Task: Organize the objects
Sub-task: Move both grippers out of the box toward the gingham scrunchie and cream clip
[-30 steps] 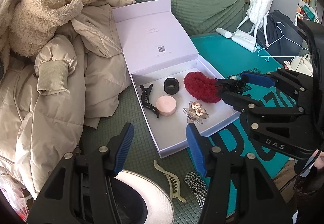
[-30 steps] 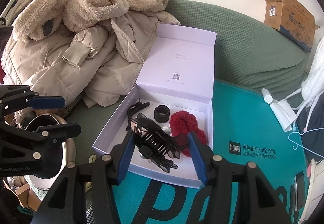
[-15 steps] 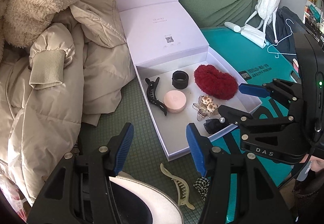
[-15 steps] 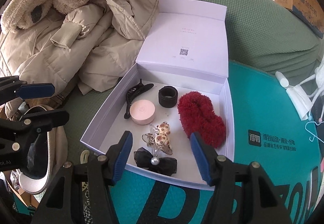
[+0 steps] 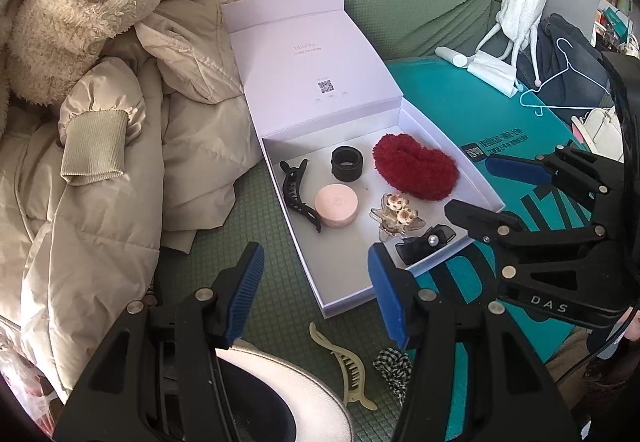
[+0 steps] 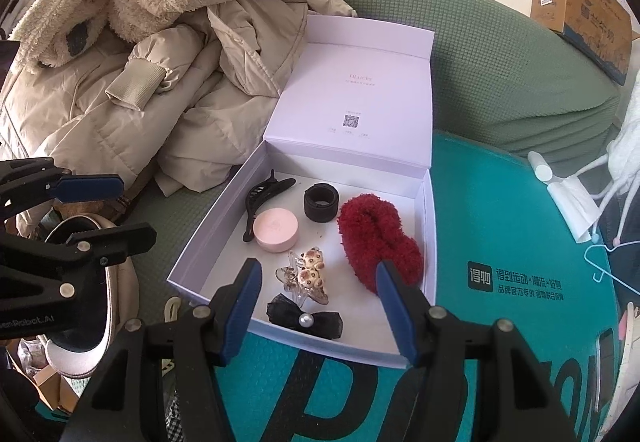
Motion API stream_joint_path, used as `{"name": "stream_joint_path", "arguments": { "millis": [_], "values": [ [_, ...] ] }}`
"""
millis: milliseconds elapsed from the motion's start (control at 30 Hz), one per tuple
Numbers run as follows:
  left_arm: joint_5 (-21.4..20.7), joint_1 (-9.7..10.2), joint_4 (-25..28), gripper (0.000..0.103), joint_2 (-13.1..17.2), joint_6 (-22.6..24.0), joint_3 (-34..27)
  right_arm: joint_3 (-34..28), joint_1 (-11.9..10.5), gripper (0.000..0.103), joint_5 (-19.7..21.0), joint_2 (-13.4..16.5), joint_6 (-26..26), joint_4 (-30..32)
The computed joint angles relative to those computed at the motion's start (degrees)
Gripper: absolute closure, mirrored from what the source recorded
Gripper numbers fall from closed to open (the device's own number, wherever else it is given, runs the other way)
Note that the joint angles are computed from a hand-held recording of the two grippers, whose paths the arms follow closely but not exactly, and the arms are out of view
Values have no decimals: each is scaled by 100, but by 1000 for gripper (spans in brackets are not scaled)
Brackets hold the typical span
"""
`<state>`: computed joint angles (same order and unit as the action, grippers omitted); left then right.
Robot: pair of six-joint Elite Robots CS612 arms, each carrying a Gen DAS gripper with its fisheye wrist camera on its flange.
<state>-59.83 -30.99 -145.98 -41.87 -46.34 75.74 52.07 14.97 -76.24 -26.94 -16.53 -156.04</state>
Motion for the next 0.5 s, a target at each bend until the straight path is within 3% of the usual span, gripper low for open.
{"name": "stream_joint_path", "arguments": {
  "millis": [500],
  "values": [
    [126, -287, -168, 47, -252, -127, 372, 1053, 15, 43, -160, -594, 129, -525]
  ]
}}
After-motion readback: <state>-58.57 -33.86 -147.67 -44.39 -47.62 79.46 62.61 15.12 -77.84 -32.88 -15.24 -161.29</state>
